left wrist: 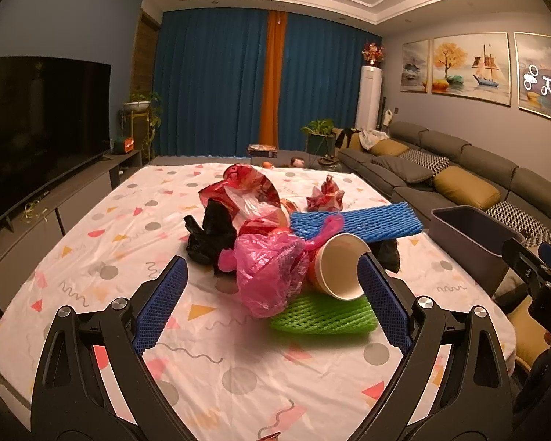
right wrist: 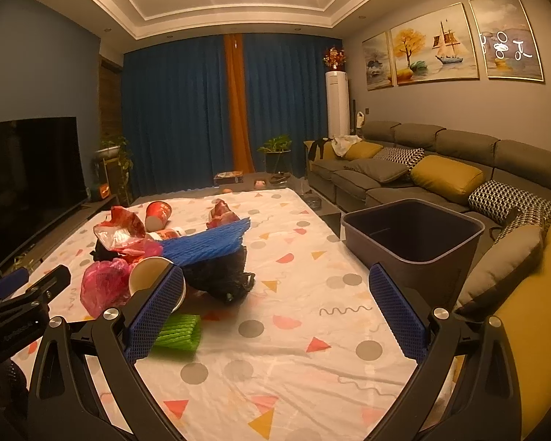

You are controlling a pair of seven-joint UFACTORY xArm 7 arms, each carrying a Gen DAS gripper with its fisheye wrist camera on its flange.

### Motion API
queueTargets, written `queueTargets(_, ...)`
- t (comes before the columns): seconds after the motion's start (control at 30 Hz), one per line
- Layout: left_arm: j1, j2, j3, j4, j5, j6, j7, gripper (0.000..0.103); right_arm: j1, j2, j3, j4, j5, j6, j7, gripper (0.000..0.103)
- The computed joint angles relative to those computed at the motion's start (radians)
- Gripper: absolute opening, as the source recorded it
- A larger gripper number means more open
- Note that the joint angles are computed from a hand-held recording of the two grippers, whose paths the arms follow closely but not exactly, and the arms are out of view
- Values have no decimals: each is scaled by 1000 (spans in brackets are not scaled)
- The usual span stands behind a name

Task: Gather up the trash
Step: 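Grasp the pink plastic bag with the left tool while the right tool grasps the blue foam net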

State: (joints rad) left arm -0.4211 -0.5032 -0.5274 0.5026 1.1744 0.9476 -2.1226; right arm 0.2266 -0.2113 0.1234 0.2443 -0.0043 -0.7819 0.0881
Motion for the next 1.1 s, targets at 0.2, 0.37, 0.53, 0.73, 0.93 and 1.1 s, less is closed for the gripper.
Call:
queueTargets(0.2, 7, 7, 10, -6, 9, -4, -3, 92, 2, 24, -5, 10, -23, -15, 6, 98)
queueTargets(0.37, 19, 12, 31, -27, 54, -34, -22, 87, 4, 58, -5, 32, -43, -18, 2, 95)
queueTargets(0.53, 38, 25, 68, -51, 115, -97, -52, 76, 4, 102, -13, 59, -73, -24, 11, 92)
queueTargets(0.73, 69, 86, 124, -42, 181, -160, -62, 67, -2, 163, -21, 105, -143, -26, 46, 81)
queueTargets(0.93, 97, 130, 195, -32, 252, -244, -94, 60, -11, 223, -21, 164, -180, -7, 61, 74)
queueTargets(1.1, 124, 164, 242, -24, 293, -319, -114, 38, -33, 276, -25, 223, -255, 28, 109, 62)
